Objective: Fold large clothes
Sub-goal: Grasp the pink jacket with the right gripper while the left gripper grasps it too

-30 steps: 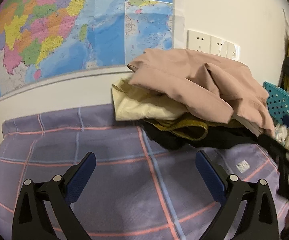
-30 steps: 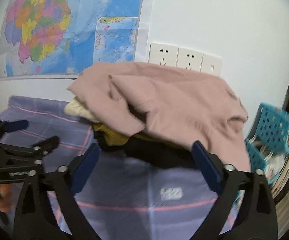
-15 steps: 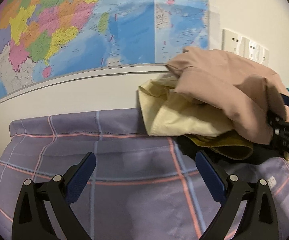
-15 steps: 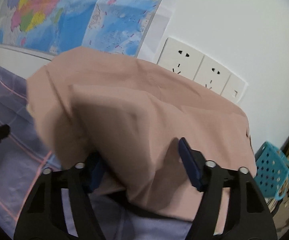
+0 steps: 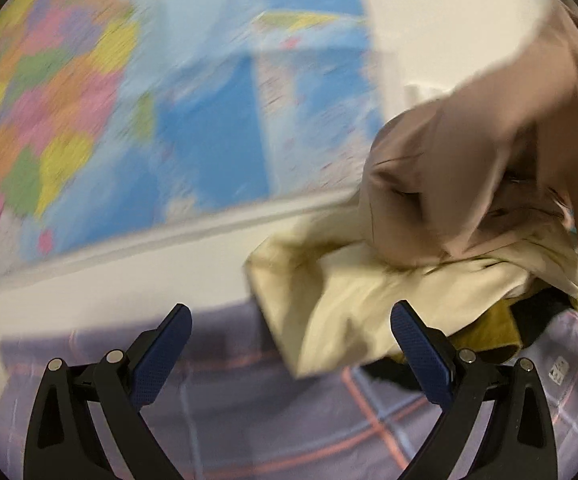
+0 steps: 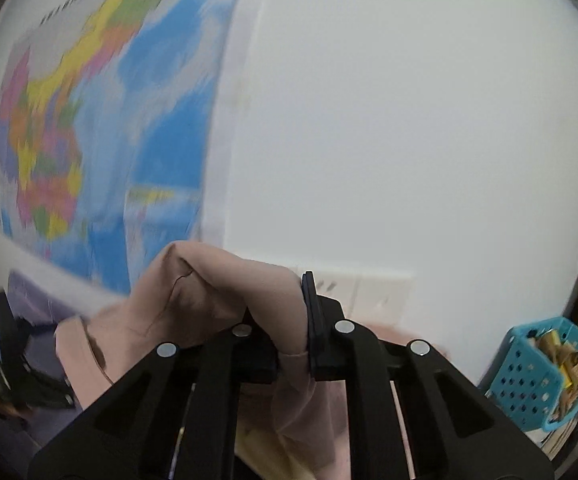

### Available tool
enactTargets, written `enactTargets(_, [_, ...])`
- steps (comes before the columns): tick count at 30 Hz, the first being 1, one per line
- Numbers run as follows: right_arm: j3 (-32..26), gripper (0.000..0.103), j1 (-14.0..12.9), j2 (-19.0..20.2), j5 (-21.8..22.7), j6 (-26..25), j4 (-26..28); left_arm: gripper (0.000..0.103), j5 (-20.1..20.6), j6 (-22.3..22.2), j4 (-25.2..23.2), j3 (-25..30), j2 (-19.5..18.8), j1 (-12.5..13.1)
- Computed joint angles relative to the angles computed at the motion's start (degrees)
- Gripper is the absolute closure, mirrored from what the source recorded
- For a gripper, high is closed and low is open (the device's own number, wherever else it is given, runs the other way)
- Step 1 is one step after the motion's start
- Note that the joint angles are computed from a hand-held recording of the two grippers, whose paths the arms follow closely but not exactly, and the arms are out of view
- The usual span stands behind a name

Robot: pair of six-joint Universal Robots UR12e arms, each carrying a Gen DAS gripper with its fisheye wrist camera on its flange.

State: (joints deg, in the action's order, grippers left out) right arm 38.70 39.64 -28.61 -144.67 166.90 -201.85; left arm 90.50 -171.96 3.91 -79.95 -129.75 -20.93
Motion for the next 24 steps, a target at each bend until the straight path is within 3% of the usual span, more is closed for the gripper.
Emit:
enactTargets(5, [3.64, 0.093, -0.08, -3.01, 0.86, 1.50, -0.07, 0.007, -11.72, 7.17, 3.57, 1.10, -1.48, 0.31])
enactTargets(9, [6.00, 0.093, -0.48, -4.36, 2.91, 4.56, -0.27, 0.007, -16.04, 15.96, 6.85, 1.76, -3.25, -0.64])
enactTargets(13, [9.04, 0.093, -0.89, -5.91, 5.01, 8.41, 0.21, 0.007, -12.13, 23.23, 8.51, 3.73, -5.11, -2.15])
enactTargets(17, [9.45, 0.093, -0.73, -6.13, 4.79, 7.76, 0.52, 0.007, -10.51, 29.45, 7.85, 7.77, -7.23, -3.01])
enactTargets(18, [9.62, 0.093, -0.67, -6.22, 4.47, 7.82, 0.37, 0.018, -10.34, 29.78, 8.67, 8.49, -7.72, -3.10])
enactTargets(19, [10.43, 0.093, -0.64, -6.65, 4.77, 8.40, -0.09, 0.047, -10.31, 30.38, 7.60, 9.36, -7.92, -3.20])
enactTargets(21, [10.71, 0.093, -0.35, -6.82, 3.72, 7.70, -1.52, 0.072, -12.11, 29.18, 2.59, 10.23, -7.17, -3.14])
enactTargets(22, [11.05, 0.093, -0.22, -7.09, 3.65, 7.51, -2.21, 0.081, -13.19, 27.81, 0.98, 10.42, -6.70, -3.12])
enactTargets(24, [11.78, 0.093, 0.44, -7.80, 3.45, 5.36, -4.48, 0.086, -13.39, 26.17, 1.06, 10.21, -5.95, -3.39])
